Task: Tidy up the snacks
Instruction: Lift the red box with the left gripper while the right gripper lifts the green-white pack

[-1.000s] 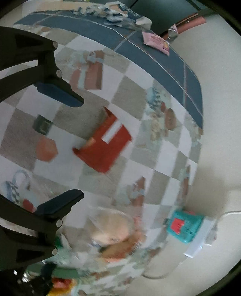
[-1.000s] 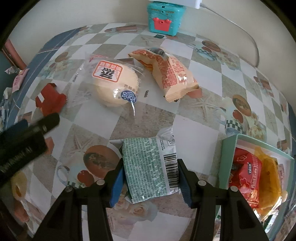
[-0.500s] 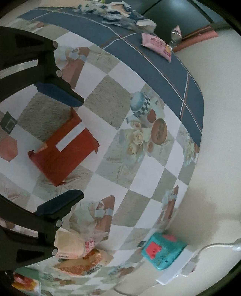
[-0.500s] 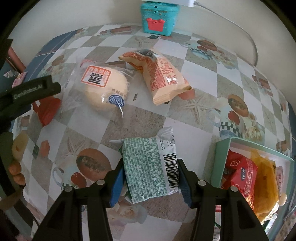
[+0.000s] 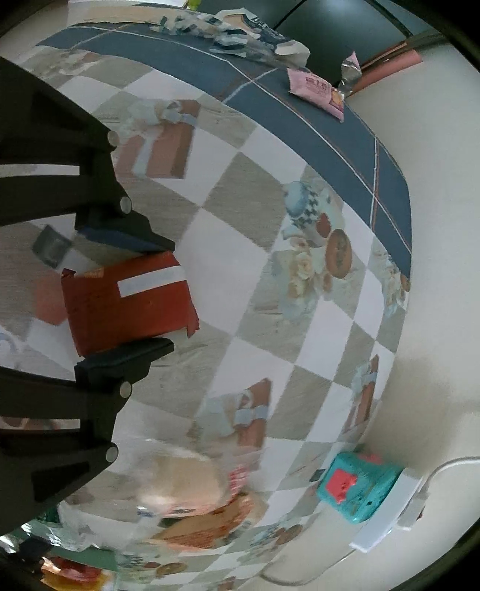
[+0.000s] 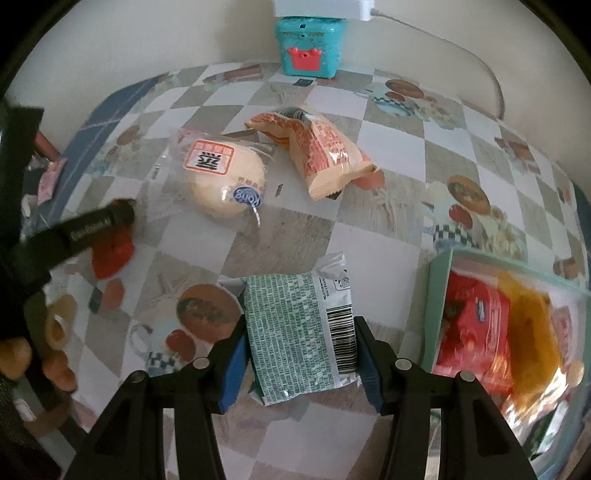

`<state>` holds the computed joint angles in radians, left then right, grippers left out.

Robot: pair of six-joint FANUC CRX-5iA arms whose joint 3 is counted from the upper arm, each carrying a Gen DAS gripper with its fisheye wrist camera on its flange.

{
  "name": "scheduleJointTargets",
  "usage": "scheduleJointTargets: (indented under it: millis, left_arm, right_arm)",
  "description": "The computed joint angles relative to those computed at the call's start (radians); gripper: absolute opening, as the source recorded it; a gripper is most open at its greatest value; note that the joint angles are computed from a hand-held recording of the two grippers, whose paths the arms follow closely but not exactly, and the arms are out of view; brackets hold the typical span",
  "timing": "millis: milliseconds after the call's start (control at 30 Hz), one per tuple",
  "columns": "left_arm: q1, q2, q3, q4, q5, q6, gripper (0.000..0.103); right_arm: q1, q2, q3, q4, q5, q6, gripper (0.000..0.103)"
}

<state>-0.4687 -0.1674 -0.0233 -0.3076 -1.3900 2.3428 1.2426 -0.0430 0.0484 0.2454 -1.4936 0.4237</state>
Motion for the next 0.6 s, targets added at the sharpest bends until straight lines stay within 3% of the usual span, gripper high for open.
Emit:
scheduleJointTargets:
  millis: [167,600]
  left_arm:
    - [-0.068,-0.005,-0.002,-0.020,-0.050,0.026,0.047]
    - [-0.192,0.012,0.045,0.002,-0.164,0.059,0.043]
  right_arm:
    - [0.068,-0.080,-0.079,0.046,0.049,-0.173,0.056]
    - [0.317,-0.205,-0.186,0.243,-0.078,-0.568,0.056]
